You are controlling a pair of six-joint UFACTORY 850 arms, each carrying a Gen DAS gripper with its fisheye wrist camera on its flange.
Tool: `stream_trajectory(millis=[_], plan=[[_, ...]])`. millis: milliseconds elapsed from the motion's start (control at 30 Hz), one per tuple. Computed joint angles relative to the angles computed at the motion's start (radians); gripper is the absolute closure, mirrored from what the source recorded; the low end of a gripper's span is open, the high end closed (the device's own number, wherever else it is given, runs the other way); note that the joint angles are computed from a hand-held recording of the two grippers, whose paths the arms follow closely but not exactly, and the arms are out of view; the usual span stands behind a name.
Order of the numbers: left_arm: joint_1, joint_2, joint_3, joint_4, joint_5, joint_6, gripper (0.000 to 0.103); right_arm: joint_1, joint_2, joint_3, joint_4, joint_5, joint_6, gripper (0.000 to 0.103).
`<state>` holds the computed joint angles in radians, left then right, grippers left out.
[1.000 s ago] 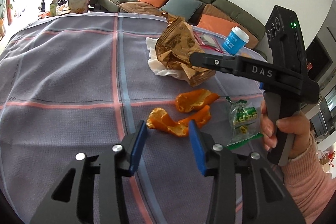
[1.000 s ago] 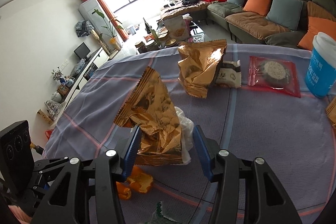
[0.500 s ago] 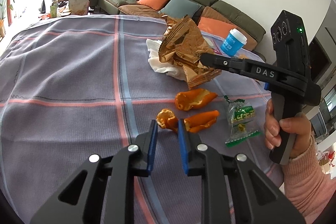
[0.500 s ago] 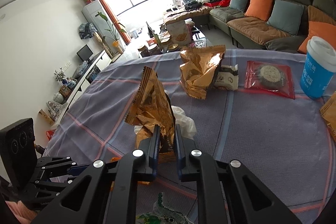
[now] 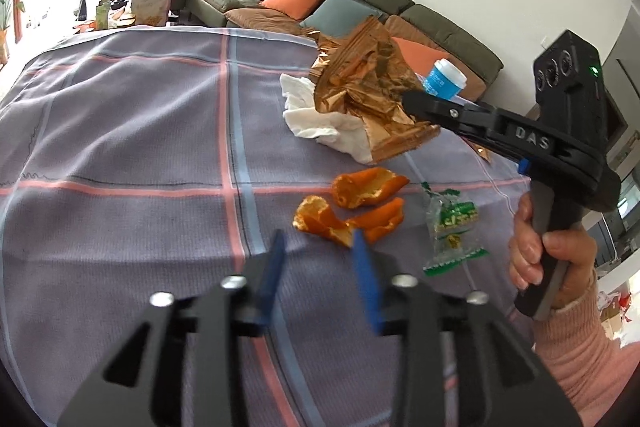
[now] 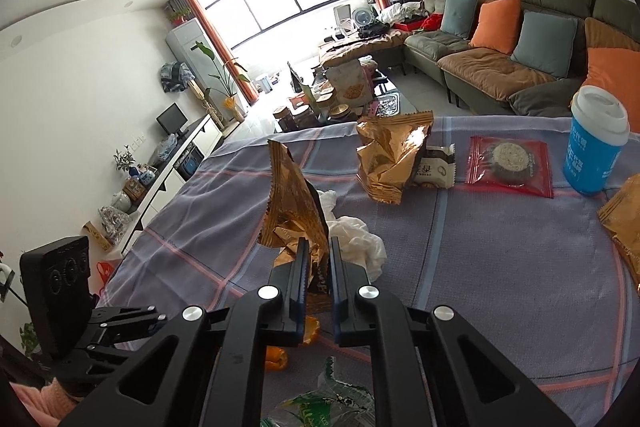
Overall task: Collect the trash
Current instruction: 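Grasp the gold foil chip bag with the right tool while the left tool grasps an orange peel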
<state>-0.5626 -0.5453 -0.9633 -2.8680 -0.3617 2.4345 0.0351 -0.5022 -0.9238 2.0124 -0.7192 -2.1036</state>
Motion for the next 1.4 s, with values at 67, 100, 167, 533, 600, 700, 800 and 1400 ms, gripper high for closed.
stream_trajectory(millis=[67,100,167,533,600,700,800,1400], plan=[[0.004,-0.011,-0.017,0.064,0.007,-0.058,0.057,-0.002,-0.002,0.002,0.002,-0.005,0.0,0.093],[0.005,-0.021,-0.031,0.084,0.019,-0.077,0.057,-0.003,-0.003,0.001,-0.001,-0.008,0.005,0.093],[0.003,-0.034,-0.052,0.087,0.031,-0.077,0.057,-0.006,-0.006,0.0,-0.003,-0.015,0.01,0.093],[-0.027,-0.042,-0.059,-0.074,0.029,0.106,0.078,-0.011,-0.01,0.004,-0.004,-0.031,0.016,0.093],[-0.028,-0.032,-0.046,-0.079,0.012,0.113,0.08,-0.012,-0.011,0.002,-0.006,-0.031,0.016,0.093],[-0.031,-0.017,-0.027,-0.087,-0.005,0.121,0.081,-0.015,-0.009,0.004,-0.006,-0.039,0.01,0.093],[-0.036,0.002,-0.001,-0.136,-0.018,0.17,0.082,-0.012,0.003,0.016,0.001,-0.05,0.004,0.093],[0.002,0.166,0.204,-0.224,-0.139,0.211,0.084,0.034,0.066,0.077,0.007,-0.126,-0.016,0.093]])
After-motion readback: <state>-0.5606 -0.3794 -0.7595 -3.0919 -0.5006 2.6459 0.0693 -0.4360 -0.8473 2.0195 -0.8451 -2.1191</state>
